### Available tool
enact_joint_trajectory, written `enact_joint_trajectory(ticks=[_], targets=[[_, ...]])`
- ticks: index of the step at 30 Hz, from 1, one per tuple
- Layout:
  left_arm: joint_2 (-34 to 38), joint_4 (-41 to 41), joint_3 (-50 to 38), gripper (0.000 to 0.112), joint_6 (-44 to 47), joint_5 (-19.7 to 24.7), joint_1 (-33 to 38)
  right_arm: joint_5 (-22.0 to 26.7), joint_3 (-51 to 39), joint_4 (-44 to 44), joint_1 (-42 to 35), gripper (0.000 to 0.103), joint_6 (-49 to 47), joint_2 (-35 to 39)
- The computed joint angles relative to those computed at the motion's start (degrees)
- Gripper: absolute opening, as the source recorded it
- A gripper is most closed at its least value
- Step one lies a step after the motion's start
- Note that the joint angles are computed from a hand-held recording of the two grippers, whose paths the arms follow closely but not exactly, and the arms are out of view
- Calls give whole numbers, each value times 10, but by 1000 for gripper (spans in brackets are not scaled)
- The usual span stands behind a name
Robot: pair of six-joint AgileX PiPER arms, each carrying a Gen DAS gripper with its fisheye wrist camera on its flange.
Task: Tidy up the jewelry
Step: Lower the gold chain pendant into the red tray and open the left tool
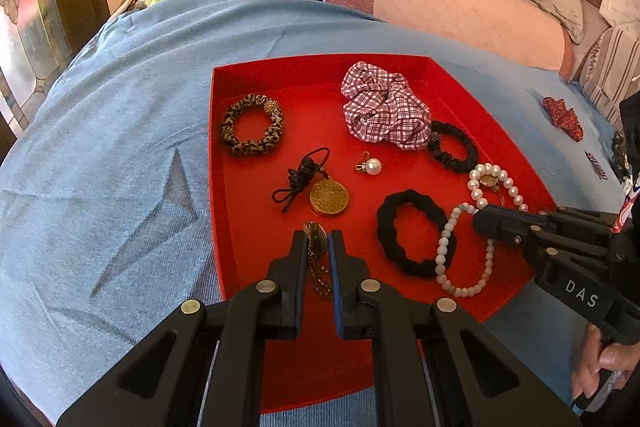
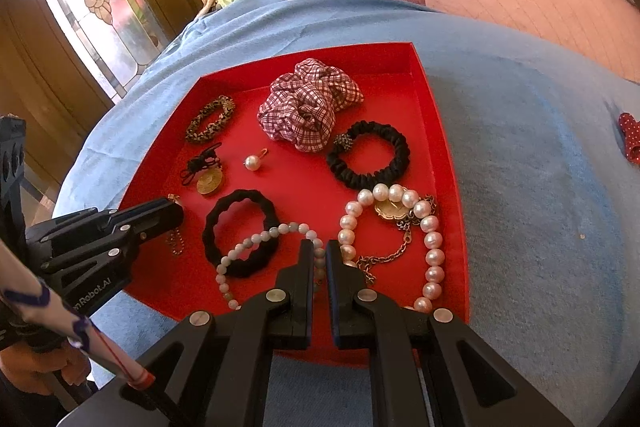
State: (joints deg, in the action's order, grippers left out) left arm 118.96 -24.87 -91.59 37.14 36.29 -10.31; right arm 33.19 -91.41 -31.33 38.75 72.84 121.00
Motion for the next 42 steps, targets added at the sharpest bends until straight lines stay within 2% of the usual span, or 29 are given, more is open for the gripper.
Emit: enact_joint_trajectory(ticks=[18,35,42], targets=[[13,45,-9,11,-43,-33,-17,29,-27,-35,-2,7,13,18],[20,67,-13,14,-54,-45,-22,27,-21,-21,-3,7,2,12],[20,72,-10,14,-56,-49,-23,25,-18,-16,0,14,-2,8]])
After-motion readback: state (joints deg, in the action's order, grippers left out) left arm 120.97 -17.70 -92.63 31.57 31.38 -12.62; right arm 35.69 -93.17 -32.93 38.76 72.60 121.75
